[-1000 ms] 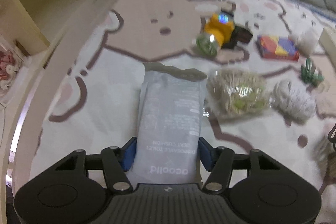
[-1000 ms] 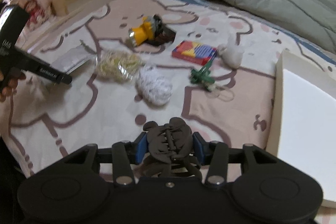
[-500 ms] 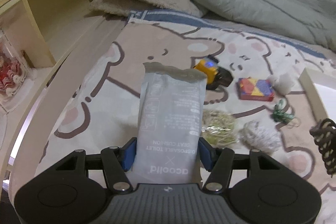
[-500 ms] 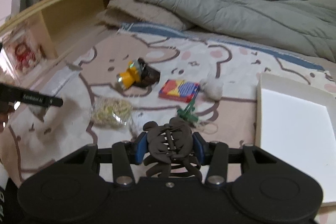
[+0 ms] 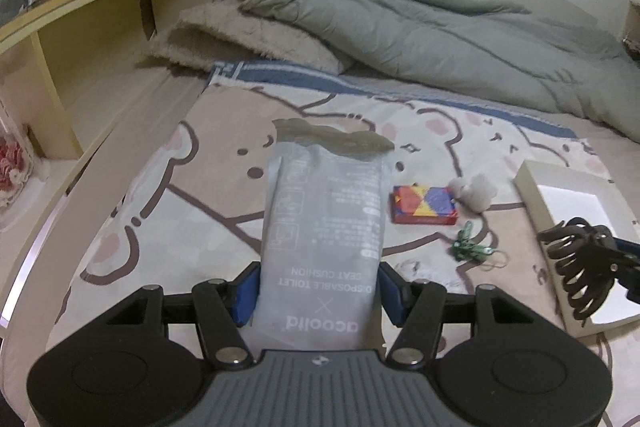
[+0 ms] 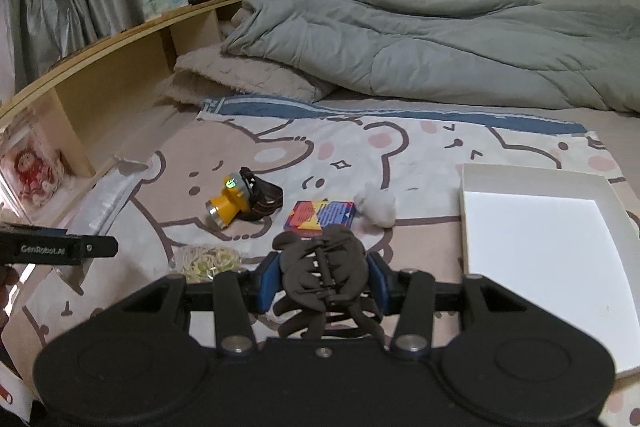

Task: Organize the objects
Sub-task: 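Lift the brown claw clip and grey packet and carry both toward the white tray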

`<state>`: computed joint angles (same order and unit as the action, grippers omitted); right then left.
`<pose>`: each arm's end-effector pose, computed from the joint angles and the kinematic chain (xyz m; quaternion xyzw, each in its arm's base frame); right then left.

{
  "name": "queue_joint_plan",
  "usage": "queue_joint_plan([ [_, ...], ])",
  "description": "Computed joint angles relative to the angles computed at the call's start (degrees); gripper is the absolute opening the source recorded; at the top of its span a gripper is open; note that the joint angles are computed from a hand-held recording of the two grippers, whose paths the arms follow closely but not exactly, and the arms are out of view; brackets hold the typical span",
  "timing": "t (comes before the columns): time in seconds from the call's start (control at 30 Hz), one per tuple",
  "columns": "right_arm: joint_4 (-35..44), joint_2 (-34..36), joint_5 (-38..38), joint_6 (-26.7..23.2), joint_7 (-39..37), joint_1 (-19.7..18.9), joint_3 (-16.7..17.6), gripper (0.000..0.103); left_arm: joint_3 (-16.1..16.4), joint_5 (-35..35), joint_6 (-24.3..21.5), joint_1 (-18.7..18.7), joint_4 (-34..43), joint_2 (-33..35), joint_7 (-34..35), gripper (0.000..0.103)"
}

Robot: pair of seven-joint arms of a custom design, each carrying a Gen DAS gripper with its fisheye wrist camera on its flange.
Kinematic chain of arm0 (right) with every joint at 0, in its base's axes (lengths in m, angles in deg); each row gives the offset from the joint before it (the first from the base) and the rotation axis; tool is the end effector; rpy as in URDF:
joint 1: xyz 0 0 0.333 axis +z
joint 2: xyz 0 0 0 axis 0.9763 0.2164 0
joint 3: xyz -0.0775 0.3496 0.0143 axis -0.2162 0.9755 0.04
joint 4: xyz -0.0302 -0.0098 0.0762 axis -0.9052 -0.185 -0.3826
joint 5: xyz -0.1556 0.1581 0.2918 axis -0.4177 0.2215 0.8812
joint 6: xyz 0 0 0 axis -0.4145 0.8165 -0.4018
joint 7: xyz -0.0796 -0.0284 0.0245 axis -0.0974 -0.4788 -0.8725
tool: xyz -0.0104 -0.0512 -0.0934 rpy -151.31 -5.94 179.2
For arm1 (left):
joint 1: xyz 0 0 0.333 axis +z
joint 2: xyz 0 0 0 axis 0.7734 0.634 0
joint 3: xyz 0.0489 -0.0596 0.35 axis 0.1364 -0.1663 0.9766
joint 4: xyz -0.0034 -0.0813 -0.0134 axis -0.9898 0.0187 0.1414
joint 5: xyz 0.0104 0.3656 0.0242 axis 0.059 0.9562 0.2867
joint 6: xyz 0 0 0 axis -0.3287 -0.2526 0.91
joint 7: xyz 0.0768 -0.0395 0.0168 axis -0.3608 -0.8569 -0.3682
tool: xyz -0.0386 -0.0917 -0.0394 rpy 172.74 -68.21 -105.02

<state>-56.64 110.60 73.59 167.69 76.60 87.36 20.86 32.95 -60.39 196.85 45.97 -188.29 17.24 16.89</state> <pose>0.6008 0.0762 0.3674 -0.5976 0.6735 -0.2583 0.3500 0.6808 -0.1420 0.3914 -0.5649 0.7393 -0.2940 0.2189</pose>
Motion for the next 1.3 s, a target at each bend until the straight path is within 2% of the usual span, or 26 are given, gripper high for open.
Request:
queue_joint_plan([
  [0.1, -0.32, -0.32, 0.7, 0.34, -0.04, 0.45, -0.43, 0.047, -0.7, -0.24, 1.05, 0.25, -0.52, -0.44, -0.05, 0.061],
  [0.2, -0.64, -0.85, 0.25, 0.23, 0.43, -0.6, 0.28, 0.047, 0.63, 0.26, 2.92, -1.28, -0.86, -0.66, -0.57, 0.061],
  [0.37, -1.01, -1.63, -0.15, 0.01, 2.26, -2.15, 0.75, 0.047, -1.51, 0.12, 3.61, -0.49, -0.35, -0.58, -0.16, 0.061],
  [0.47, -1.05, -2.23, -0.27, -0.62, 2.18, -2.02, 0.23, 0.047, -1.71, -0.02, 1.8, -1.16, 1.06, -0.13, -0.31, 0.061],
  [0.67, -0.98, -3.47, 3.11, -2.74, -1.55, 1.87, -3.99, 0.047, -2.75, -0.79, -3.76, -2.15, 4.85, 1.01, -0.55, 0.061],
  [0.8, 0.88, -3.41, 4.27, -5.83, -1.76, 1.14, -4.8, 0.047, -1.27, -0.33, -4.12, -4.85, 7.24, 1.61, -2.01, 0.061],
  [0.87, 2.35, -2.93, 5.8, -7.5, -2.27, 3.46, -8.31, 0.047, -0.97, -0.2, -4.75, -5.93, 8.92, 2.16, -2.97, 0.062],
  [0.97, 4.1, -1.69, 8.76, -8.31, -3.55, 10.11, -16.88, 0.047, -2.77, -1.24, -7.71, -6.2, 13.0, 3.82, -3.69, 0.062],
  [1.03, 5.25, -0.77, 9.95, -8.43, -4.08, 11.84, -19.84, 0.047, -2.15, -1.09, -8.88, -7.9, 15.5, 4.91, -5.08, 0.062],
  [1.17, 7.02, 0.48, 10.68, -9.28, -4.61, 11.86, -22.21, 0.047, -1.91, -0.08, -10.33, -10.82, 20.31, 7.44, -6.65, 0.062],
  [1.3, 8.16, 1.6, 10.0, -9.29, -5.31, 11.55, -24.14, 0.047, -3.93, -0.55, -12.12, -11.96, 24.93, 10.34, -6.56, 0.062],
])
